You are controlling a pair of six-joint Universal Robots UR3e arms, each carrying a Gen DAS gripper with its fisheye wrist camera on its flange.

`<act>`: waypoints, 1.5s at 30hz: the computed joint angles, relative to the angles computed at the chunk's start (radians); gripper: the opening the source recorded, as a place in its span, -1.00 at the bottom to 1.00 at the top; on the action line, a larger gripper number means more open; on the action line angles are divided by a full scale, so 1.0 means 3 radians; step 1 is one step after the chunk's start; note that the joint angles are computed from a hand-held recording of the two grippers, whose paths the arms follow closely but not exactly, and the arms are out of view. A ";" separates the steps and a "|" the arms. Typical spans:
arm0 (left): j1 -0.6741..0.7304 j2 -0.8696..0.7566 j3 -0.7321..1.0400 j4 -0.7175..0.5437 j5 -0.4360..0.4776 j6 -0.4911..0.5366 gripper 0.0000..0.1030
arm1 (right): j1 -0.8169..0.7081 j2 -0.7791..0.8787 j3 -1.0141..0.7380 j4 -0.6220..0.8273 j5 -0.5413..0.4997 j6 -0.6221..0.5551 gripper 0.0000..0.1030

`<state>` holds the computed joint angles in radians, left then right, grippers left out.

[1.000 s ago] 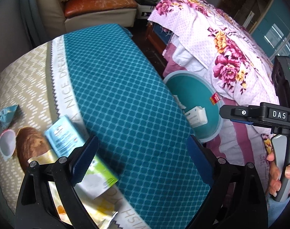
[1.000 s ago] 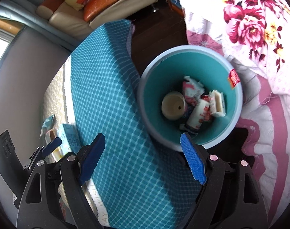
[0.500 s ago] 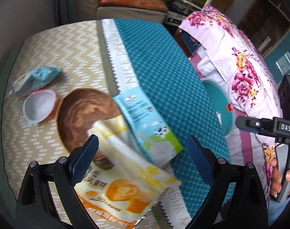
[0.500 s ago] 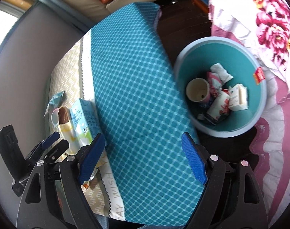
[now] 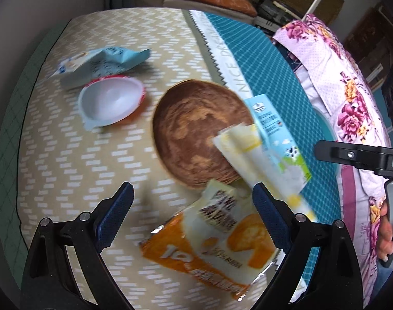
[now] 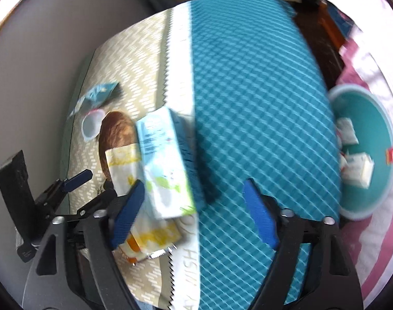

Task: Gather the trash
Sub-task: 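Grasp the whole milk carton with the right tool and lift it, then grasp the yellow-white wrapper with the left tool while the right tool holds the milk carton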

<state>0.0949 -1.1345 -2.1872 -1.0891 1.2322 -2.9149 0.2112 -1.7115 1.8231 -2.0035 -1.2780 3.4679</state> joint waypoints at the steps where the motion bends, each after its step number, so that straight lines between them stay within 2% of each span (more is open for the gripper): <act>1: 0.0077 0.0056 -0.0039 -0.0049 -0.0018 0.0048 0.81 | 0.0057 0.0133 -0.0087 -0.0012 0.0013 0.0007 0.21; 6: 0.0425 0.0292 -0.0133 -0.0329 -0.0145 0.0290 0.81 | 0.0285 0.0626 -0.0433 -0.0073 -0.0055 0.0084 0.19; 8: 0.0507 0.0359 -0.0143 -0.0404 -0.0177 0.0368 0.81 | 0.0316 0.0724 -0.0478 -0.0116 -0.0064 0.0097 0.10; 9: 0.0516 0.0367 -0.0137 -0.0418 -0.0179 0.0384 0.81 | 0.0322 0.0755 -0.0488 -0.0126 -0.0069 0.0105 0.00; 11: 0.0516 0.0376 -0.0132 -0.0432 -0.0172 0.0399 0.81 | 0.0292 0.0738 -0.0418 -0.0196 -0.0035 0.0112 -0.03; 13: 0.0454 0.0323 -0.0117 -0.0376 -0.0141 0.0354 0.81 | 0.0324 0.0710 -0.0401 -0.0219 -0.0149 0.0126 -0.03; 18: 0.0286 0.0232 -0.0022 -0.0326 -0.0147 0.0185 0.81 | 0.0064 0.0282 0.0027 -0.0199 -0.0156 0.0103 -0.04; 24: -0.0034 0.0068 0.0217 -0.0181 -0.0243 -0.0117 0.81 | -0.0496 -0.0567 0.0697 0.0042 0.0011 -0.0115 -0.03; 26: -0.0265 -0.0098 0.0344 -0.0050 -0.0189 -0.0266 0.81 | -0.0713 -0.0846 0.0880 0.0168 0.0083 -0.0239 -0.03; 30: -0.0772 -0.0524 0.0531 0.0304 0.0122 -0.0554 0.80 | -0.1138 -0.1421 0.1141 0.0578 0.0209 -0.0571 -0.03; 31: -0.0887 -0.0643 0.0575 0.0383 0.0192 -0.0622 0.69 | -0.1216 -0.1515 0.1167 0.0666 0.0229 -0.0641 -0.03; 35: -0.1194 -0.0848 0.0614 0.0579 0.0410 -0.0760 -0.11 | -0.1714 -0.2124 0.1325 0.1255 0.0374 -0.1079 -0.02; 37: -0.1294 -0.0873 0.0641 0.0610 0.0516 -0.0810 -0.36 | -0.1820 -0.2246 0.1366 0.1347 0.0405 -0.1167 -0.02; 38: -0.1329 -0.0865 0.0649 0.0624 0.0518 -0.0810 -0.43 | -0.1958 -0.2381 0.1383 0.1485 0.0430 -0.1298 -0.02; 41: -0.1472 -0.0950 0.0767 0.0627 0.0465 -0.0696 -0.43 | -0.2205 -0.2553 0.1420 0.1709 0.0520 -0.1540 -0.02; 45: -0.1635 -0.1226 0.0999 0.0545 0.0235 -0.0535 -0.43 | -0.2553 -0.2765 0.1450 0.2061 0.0655 -0.1887 0.01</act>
<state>-0.3958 -1.5022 -1.8875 -0.9256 1.3028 -3.0754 -0.5547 -2.5409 2.2582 -1.3853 -1.0816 2.9019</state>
